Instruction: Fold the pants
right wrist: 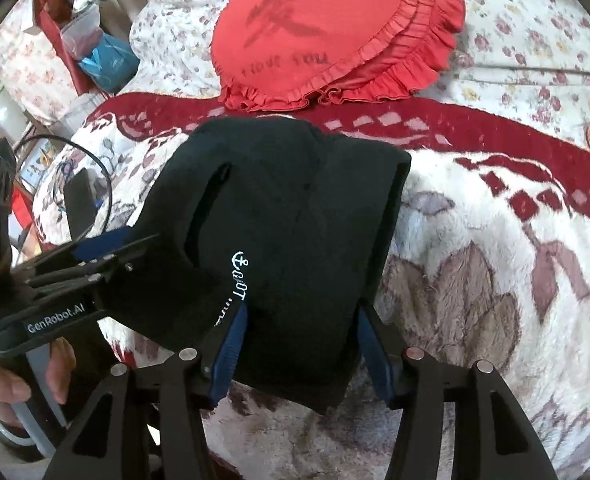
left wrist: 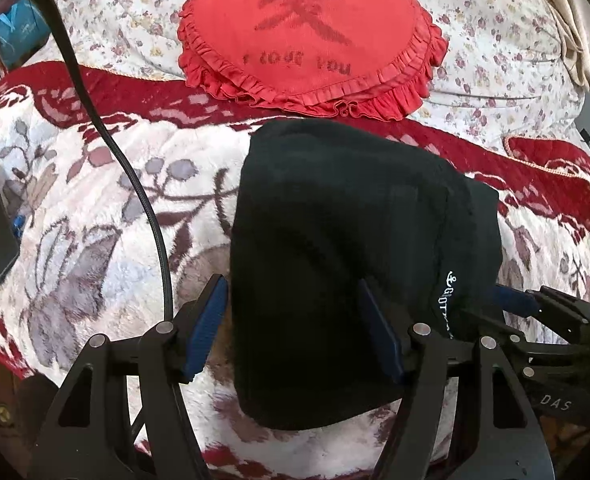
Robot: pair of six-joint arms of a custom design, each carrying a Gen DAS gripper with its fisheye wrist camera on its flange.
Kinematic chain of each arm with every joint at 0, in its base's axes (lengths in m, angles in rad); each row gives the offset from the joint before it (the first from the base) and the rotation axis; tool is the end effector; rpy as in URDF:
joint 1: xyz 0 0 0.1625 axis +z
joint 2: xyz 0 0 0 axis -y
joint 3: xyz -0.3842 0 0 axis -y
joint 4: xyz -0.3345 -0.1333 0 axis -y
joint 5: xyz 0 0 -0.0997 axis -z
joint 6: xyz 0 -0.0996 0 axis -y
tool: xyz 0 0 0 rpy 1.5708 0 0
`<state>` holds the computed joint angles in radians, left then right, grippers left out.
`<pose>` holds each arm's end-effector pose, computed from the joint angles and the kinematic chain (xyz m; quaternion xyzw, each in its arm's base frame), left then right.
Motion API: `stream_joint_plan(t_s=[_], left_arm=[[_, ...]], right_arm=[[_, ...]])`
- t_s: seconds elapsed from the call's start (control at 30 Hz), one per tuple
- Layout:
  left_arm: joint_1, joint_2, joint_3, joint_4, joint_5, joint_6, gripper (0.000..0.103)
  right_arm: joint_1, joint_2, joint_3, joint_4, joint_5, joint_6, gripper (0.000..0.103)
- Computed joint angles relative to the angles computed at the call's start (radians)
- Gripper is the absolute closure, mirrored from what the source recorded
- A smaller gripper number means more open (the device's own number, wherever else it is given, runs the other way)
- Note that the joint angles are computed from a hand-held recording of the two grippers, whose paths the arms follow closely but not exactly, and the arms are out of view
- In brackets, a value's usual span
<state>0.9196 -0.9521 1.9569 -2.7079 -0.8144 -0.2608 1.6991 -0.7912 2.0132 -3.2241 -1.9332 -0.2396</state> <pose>-0.1491 -0.5283 0.1345 0.1559 0.9144 -0.2174 0.3037 0.1629 -0.4972 0.0785 0.1378 -0.9517 0.2004 0.1875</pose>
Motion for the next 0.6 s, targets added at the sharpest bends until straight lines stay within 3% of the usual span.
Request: stream_joint_plan(t_s=[0.17,0.47,0.6], left_arm=[[0.000,-0.001,-0.002,0.002,-0.005,0.013,0.036],[0.046,-0.040,-0.043,0.020,-0.109,0.024,0.036],[0.068,-0.034,-0.065,0.031,-0.111,0.000,0.036]], right_arm=[[-0.004,-0.018,0.006,0.013,0.020,0.009,0.049],[-0.047,-0.051,0.015,-0.023,0.074,0.056,0.041],[-0.088,-0.051,0.012,-0.018,0.158,0.080,0.038]])
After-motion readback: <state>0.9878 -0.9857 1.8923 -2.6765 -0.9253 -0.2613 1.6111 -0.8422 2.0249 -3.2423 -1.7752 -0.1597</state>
